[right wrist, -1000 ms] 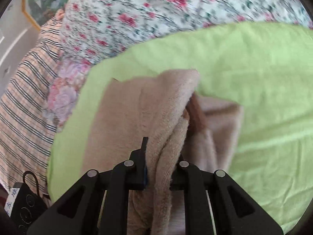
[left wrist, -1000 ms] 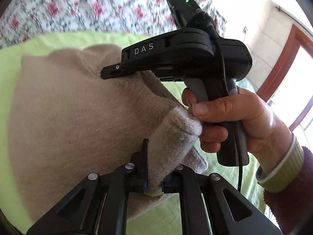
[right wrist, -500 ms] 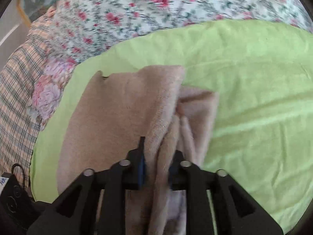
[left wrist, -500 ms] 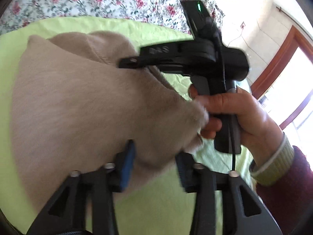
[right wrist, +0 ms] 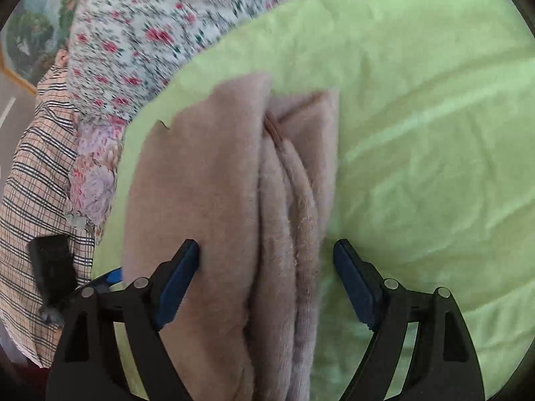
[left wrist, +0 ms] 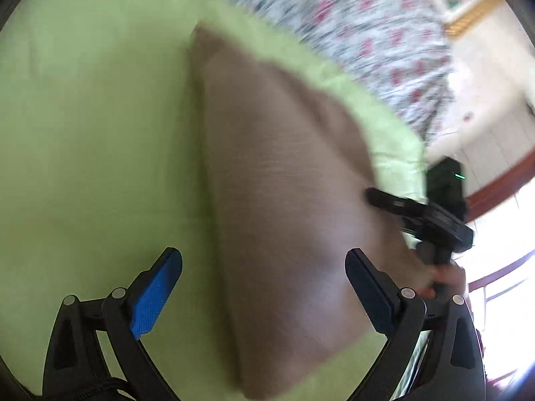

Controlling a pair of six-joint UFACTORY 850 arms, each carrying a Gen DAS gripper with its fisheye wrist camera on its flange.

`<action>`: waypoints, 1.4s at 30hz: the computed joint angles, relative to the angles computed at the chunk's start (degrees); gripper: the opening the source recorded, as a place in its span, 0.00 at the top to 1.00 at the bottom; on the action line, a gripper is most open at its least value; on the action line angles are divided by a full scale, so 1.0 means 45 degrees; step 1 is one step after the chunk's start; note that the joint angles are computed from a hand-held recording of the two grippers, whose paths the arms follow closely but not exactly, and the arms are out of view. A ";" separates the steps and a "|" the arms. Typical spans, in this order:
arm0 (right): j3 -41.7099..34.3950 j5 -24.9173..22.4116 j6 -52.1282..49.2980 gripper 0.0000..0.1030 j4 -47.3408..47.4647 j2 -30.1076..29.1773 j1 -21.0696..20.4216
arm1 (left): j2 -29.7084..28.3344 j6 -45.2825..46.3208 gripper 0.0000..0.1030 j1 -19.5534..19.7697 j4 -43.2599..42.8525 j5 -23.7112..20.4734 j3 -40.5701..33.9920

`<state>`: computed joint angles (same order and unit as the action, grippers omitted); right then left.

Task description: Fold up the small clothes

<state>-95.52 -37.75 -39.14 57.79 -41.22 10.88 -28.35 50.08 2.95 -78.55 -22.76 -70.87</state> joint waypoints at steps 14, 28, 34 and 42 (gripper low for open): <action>0.2468 -0.0425 -0.3304 0.70 0.4765 0.1811 0.1031 | 0.2173 0.5409 0.62 0.0369 -0.3267 -0.0032 0.1811; 0.4002 0.1209 -0.5233 0.65 0.6392 0.1753 0.3736 | 0.6446 0.7831 0.55 0.2791 -0.4004 -0.0044 0.7592; 0.3894 0.3092 -0.3060 0.34 0.4070 0.2344 0.3805 | 0.6108 0.7965 0.42 0.3426 -0.4545 -0.0978 0.7327; -0.0848 0.2525 0.1322 0.59 -0.0418 -0.0297 0.3930 | 0.5679 0.7920 0.39 0.4235 -0.5351 -0.0403 0.6595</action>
